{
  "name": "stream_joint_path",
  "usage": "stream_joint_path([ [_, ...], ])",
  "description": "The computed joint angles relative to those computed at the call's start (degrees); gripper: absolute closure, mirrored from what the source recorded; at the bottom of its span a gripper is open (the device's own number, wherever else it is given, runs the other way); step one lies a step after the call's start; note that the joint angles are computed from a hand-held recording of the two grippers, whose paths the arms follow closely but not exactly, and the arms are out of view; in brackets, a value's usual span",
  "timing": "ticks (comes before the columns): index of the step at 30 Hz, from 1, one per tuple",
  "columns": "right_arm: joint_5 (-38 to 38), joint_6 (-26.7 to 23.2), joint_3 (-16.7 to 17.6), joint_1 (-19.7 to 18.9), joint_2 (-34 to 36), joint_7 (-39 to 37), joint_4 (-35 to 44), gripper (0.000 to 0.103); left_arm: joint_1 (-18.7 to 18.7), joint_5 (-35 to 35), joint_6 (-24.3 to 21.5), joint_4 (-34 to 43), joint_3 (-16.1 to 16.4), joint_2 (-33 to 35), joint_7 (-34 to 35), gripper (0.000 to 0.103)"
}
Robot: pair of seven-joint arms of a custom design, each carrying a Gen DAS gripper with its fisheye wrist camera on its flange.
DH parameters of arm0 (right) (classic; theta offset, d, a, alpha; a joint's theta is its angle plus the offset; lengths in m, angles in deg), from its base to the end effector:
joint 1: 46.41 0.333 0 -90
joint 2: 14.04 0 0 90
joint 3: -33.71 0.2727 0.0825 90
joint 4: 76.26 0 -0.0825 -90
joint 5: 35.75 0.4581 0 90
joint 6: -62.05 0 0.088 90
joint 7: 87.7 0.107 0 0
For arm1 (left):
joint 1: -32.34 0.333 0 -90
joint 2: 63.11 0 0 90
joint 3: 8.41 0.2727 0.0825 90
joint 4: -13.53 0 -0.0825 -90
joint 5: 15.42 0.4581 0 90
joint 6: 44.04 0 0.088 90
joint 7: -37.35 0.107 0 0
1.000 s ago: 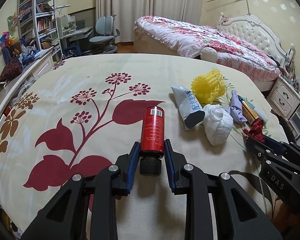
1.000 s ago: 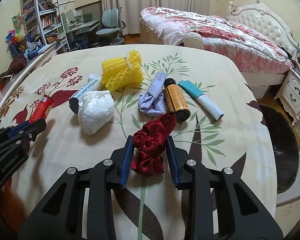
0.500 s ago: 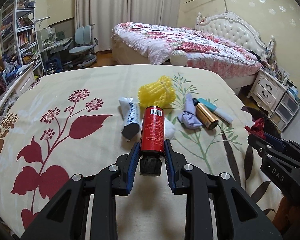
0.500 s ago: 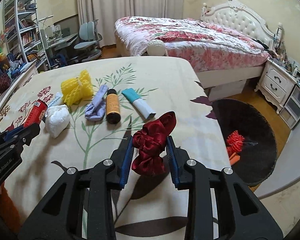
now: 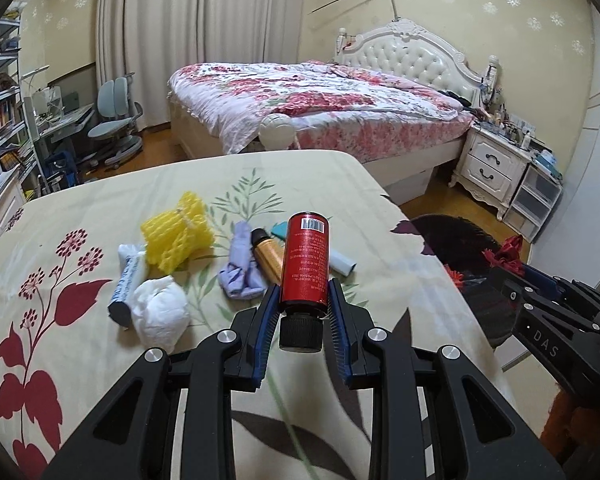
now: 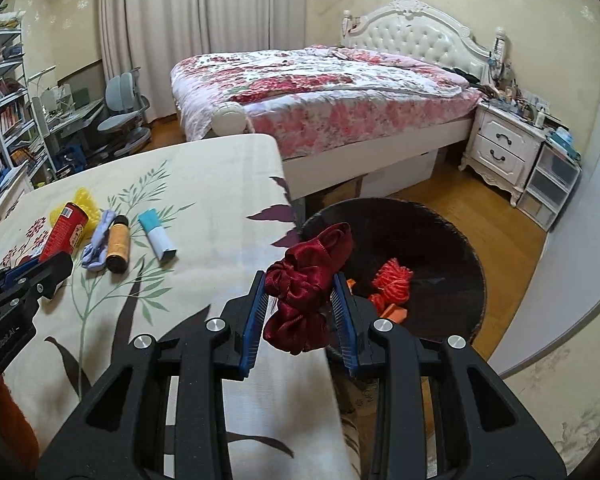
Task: Collect trash
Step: 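Carry the red can and dark red cloth in both grippers over the black bin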
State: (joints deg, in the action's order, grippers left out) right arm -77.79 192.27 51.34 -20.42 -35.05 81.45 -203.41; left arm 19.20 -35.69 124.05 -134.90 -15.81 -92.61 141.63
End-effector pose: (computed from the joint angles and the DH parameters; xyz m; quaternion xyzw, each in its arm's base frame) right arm 0.4193 0.3872 0.5052 -0.5648 0.7189 -0.3017 0.2704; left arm 0.4904 -0.1591 0.4540 -0.5364 0.7326 -0.3558 0.2215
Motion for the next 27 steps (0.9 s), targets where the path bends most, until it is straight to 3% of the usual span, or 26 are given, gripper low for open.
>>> stream_joint_path([
  [7, -0.07, -1.25, -0.89, -1.65, -3.67, 0.91, -3.76, 0.071, -2.43, -0.41, 1.77, 5.1, -1.34, 5.9, 0.58, 0.076],
  [17, 0.25, 0.15, -1.88, -4.39, -5.76, 0.27, -6.93, 0.071, -2.88, 2.61, 2.98, 13.46, -4.84, 15.51, -0.42, 0.076],
  [27, 1.57, 2.51, -3.05, -6.55, -6.54, 0.32, -9.58, 0.071, -0.54, 14.96, 3.2, 20.66, -8.74, 24.18, -9.43, 0.076],
])
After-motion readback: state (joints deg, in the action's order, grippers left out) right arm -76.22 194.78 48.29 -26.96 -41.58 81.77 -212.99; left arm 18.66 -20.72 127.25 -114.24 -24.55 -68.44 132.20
